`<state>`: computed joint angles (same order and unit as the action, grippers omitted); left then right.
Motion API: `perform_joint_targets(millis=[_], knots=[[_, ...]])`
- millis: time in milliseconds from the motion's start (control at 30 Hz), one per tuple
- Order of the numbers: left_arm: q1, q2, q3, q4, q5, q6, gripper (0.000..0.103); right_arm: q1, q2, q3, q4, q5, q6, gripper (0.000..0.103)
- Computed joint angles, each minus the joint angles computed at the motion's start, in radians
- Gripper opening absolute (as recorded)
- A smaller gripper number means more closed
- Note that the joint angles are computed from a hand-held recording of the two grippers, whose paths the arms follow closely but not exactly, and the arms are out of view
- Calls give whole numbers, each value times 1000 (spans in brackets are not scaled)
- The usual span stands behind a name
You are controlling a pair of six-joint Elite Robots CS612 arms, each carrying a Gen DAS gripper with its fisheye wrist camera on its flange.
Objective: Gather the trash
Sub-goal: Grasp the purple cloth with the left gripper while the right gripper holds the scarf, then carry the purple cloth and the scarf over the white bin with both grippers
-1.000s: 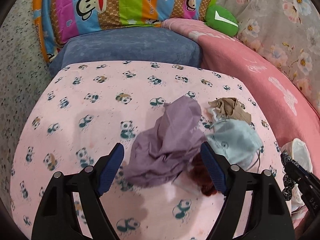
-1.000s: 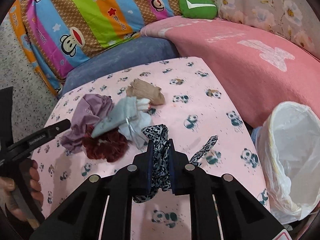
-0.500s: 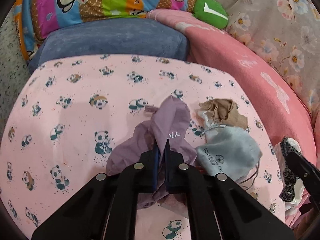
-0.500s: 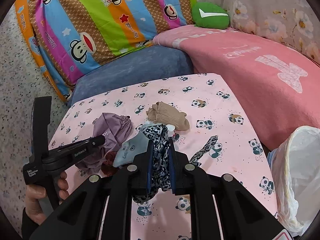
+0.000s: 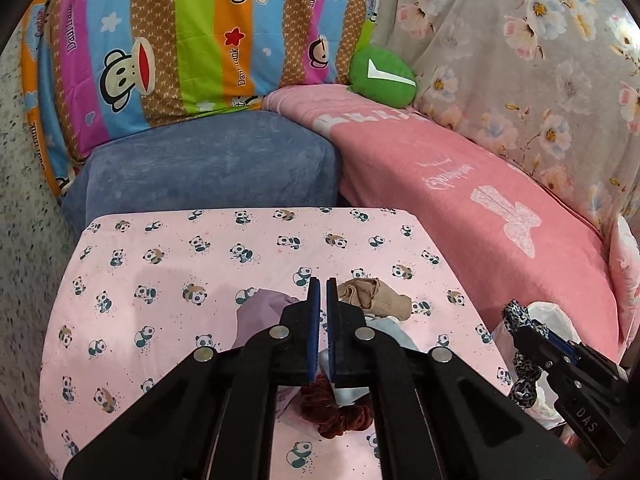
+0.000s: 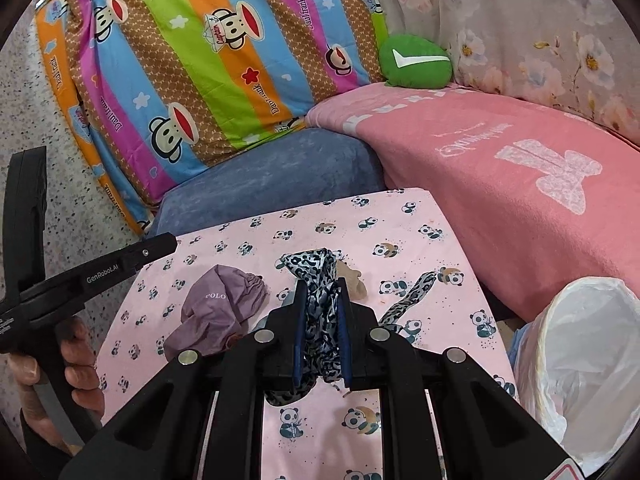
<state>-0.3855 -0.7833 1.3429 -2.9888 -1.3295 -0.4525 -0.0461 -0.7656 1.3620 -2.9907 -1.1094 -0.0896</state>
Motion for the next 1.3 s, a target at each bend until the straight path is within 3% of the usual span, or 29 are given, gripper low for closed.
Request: perform_joint_targets(millis=[167,233,300,433,567,600,733,800,867,1300], knots=[[2,2,8,47,22,-51,7,-14,-14,20,2,11,-1,14],[7,8,10,76,22,-55,28,-18,-15,23,6,16,-2,14],[4,14,21,67,48,-50,71,-20,-13,22,12,21,-2,14],[4,38,6,95,67,-9,80,-15,-2,11,36,21,-13,14],[22,73,-34,168,11,-29,79,-8,12,-5,56,16,-18,14],[25,81,-42,182,0,-39,74,-6,15,-8,59,14,-18,14],[41,96,-57,216,-73,-71,39,3,28,-24,81,-1,-22,14],[44,93,-53,213,-93,-74,15,6,34,-31,91,-6,-25,14],[44,82,-38,192,-97,-76,7,10,38,-38,99,-7,-27,14],[-10,-25,45,-7,-20,-29,3,-3,1,0,-5,40,6,14]])
